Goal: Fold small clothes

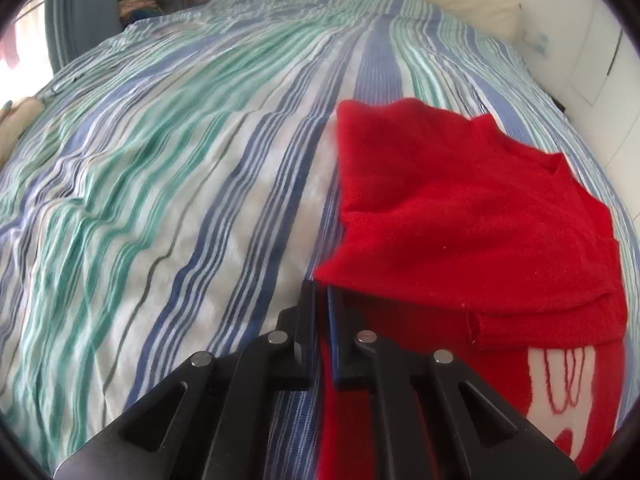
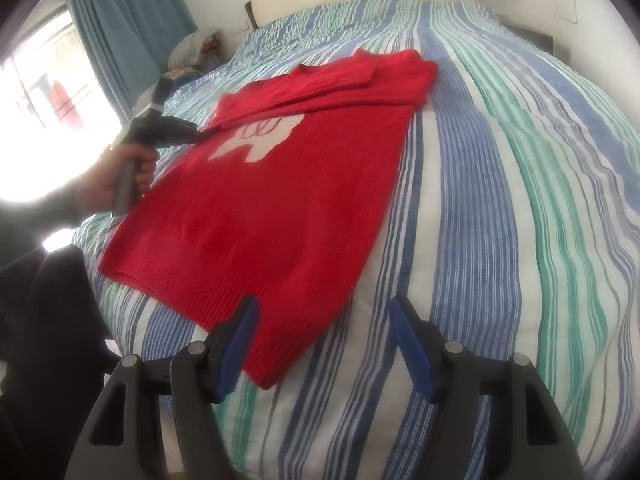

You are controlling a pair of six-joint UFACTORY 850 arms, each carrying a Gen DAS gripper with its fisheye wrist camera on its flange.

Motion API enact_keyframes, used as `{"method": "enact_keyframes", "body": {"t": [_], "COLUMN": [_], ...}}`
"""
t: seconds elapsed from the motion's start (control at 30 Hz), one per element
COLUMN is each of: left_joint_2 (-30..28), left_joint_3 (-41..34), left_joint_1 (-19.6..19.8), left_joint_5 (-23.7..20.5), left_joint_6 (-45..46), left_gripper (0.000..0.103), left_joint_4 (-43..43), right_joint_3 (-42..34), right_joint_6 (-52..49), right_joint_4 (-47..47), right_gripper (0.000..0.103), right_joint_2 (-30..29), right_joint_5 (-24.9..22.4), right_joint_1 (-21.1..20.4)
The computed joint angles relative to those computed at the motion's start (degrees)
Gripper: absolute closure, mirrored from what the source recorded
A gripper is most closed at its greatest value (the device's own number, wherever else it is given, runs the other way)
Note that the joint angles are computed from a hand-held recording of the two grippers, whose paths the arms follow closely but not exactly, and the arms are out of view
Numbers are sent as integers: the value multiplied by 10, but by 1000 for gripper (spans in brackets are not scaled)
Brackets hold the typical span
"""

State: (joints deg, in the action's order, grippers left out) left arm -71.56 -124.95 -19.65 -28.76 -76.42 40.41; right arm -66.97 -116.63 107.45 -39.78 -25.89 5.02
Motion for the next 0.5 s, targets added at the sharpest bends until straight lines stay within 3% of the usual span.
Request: {"method": "enact_keyframes", "body": {"t": [0.17, 0.33, 0.4, 0.5], "left_joint_2": [20, 66, 96, 142], "left_joint_3": [50, 119, 161, 231], "left_joint_1": [1, 10, 11, 10], "left_joint_5": [40, 95, 116, 151], "left_joint_6": [-54, 8, 37, 50], "left_gripper": [98, 86, 75, 69], "left_joint_4": [46, -12, -28, -29], "right_joint_3": [-6, -18, -47, -142], "right_joint_6": [16, 78, 166, 331], "right_joint_4": [-11, -65, -142, -250], "right_gripper": [36, 36, 36, 36], "right_joint_2": [-5, -3, -5, -32], "right_joint_5": [1, -17, -36, -90], "right_joint_1": [-4, -12, -18, -25]}}
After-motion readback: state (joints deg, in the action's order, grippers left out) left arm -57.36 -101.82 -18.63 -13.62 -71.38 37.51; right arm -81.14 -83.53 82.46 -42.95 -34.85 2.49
